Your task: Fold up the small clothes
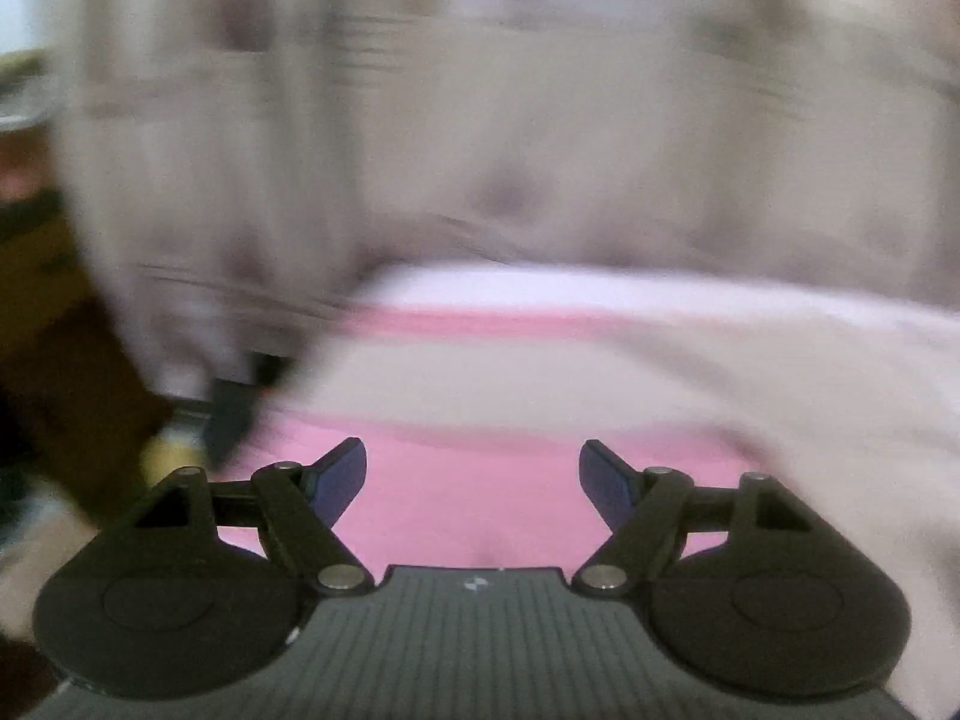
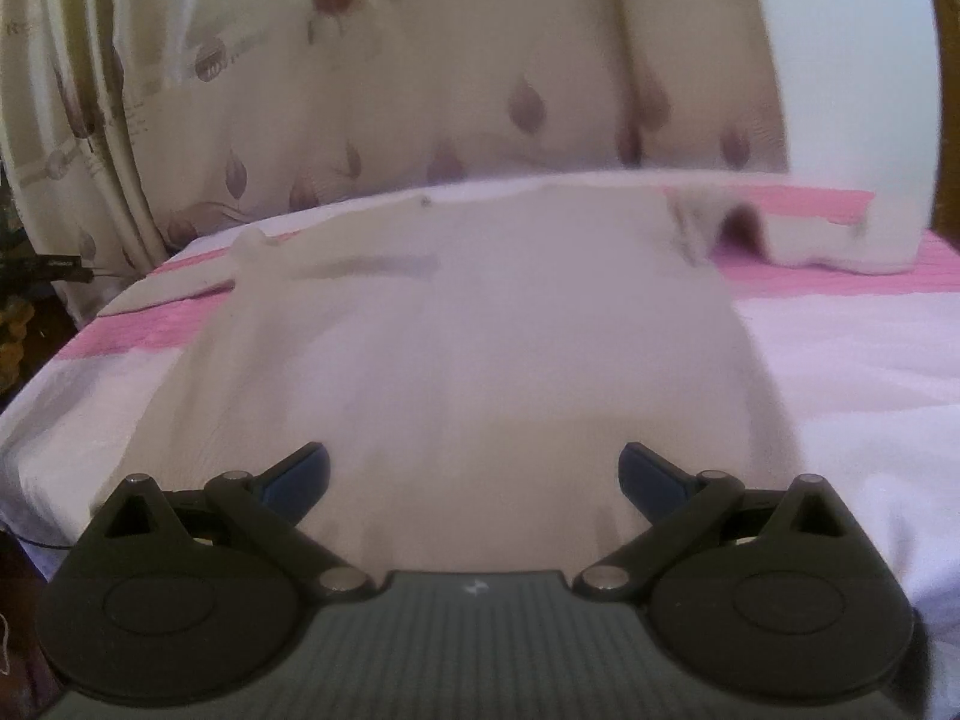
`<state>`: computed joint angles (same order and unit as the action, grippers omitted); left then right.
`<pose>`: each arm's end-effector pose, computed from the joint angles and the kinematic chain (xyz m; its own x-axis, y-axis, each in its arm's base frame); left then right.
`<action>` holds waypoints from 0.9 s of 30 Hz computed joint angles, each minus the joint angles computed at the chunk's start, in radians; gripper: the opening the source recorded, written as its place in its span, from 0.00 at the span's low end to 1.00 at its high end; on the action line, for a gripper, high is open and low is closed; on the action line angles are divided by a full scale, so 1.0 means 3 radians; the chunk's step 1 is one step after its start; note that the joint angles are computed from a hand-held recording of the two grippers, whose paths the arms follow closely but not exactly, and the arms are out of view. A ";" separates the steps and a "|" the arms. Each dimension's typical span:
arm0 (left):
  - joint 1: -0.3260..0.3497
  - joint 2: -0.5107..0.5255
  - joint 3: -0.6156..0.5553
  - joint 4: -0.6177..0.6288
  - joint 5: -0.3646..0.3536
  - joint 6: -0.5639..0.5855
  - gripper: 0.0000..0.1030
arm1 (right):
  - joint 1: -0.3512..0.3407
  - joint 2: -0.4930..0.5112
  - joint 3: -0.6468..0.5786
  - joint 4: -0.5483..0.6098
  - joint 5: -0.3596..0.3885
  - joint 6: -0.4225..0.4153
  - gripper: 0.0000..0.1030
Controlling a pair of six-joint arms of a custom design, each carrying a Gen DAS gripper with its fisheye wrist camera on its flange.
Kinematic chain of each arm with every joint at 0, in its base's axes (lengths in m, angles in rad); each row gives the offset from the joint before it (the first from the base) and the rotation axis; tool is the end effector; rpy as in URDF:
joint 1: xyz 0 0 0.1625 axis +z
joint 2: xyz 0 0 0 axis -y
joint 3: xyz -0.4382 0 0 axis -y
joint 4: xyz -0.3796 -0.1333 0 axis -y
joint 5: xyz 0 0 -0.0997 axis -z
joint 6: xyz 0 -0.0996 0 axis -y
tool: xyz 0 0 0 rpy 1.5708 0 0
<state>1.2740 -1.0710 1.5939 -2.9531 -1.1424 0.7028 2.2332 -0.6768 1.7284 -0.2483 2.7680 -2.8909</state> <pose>-0.0297 -0.6943 0.3739 -0.6105 0.3769 -0.6965 0.7674 0.4989 -0.4027 0.3293 -0.3563 0.0120 -0.7737 0.4171 0.4768 -0.2587 0.4789 -0.8388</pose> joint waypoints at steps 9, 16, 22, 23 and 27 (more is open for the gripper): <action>-0.0311 -0.1122 0.1703 0.0391 -0.0679 0.0487 0.71 | 0.0253 -0.0092 0.0399 0.0063 0.0404 0.0930 1.00; -0.0422 -0.1103 0.2237 -0.0374 -0.0594 0.1346 0.56 | 0.0281 -0.0284 0.0756 -0.0586 0.0328 0.0935 1.00; -0.0393 -0.0988 0.2273 -0.0514 -0.0683 0.1603 0.57 | 0.0309 -0.0294 0.0825 -0.0757 0.0352 0.0851 1.00; -0.0386 -0.0972 0.2257 -0.0513 -0.0667 0.1610 0.57 | 0.0323 -0.0277 0.0817 -0.0724 0.0364 0.0909 1.00; -0.0393 -0.0868 0.2208 -0.0593 -0.0551 0.1462 0.23 | 0.0306 -0.0260 0.0813 -0.0684 0.0323 0.1027 1.00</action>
